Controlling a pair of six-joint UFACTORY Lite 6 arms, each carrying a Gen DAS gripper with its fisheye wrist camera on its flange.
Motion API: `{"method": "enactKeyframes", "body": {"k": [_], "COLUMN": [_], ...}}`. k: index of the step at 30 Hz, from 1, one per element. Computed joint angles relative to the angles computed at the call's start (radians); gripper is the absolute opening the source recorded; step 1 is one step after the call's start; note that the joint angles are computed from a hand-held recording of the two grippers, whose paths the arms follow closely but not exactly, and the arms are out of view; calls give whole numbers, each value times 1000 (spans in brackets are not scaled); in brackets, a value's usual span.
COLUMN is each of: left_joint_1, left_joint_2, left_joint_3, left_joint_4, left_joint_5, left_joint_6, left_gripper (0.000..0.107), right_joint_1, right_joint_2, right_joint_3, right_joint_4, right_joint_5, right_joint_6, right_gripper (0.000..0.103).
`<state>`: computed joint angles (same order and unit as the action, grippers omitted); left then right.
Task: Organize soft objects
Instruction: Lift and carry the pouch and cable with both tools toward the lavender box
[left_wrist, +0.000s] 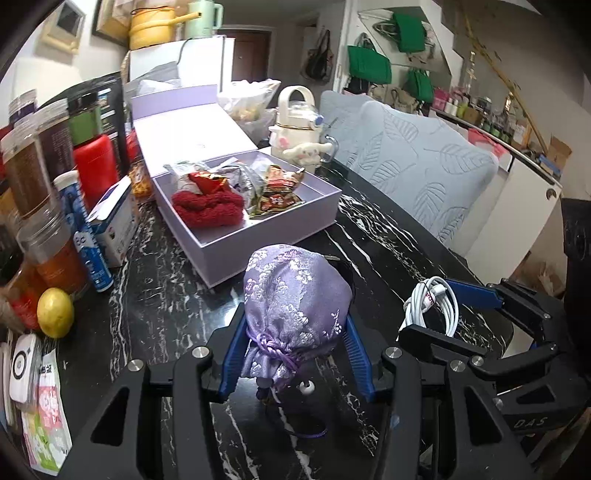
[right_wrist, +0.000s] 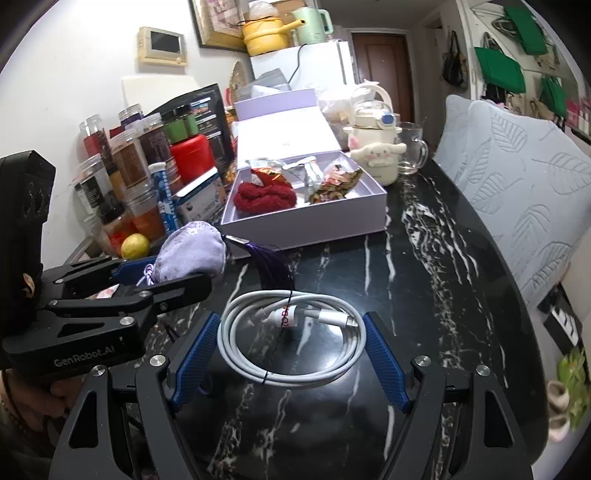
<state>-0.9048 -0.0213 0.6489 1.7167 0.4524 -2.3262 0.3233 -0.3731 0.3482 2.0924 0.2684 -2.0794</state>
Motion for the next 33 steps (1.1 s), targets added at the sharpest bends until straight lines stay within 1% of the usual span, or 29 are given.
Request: {"method": "enactKeyframes", "body": {"k": [3,8,16,22,26,29,33], "left_joint_1": [7,34,118,200,250,281,316], "left_joint_2": [-13,-23,-20,6,25,44,73], "left_joint_3": [-8,4,68,139,184,227,291], "left_joint_4": [-4,-29,-62,-51,-47,-56,-56], "left_joint_5": [4,1,-26,-66,-85,-96,-103], "left_joint_6": [-1,41,153,222,260,293,328], "left_gripper": [49,49,49,49,49,49,49], "right_joint_1": [22,27,26,31,32,35,19], "right_joint_2": [20,45,149,249,325,379,446], "right_joint_3": [17,51,164,292,395,471,573], "right_joint_4": [16,-15,-22,-18,-79,-93,-193], "right_joint_5": [-6,10,38,36,36,36,46], "right_joint_6": [-8,10,-6,-23,19,17,92], "right_gripper": [79,79,79,79,79,79,79]}}
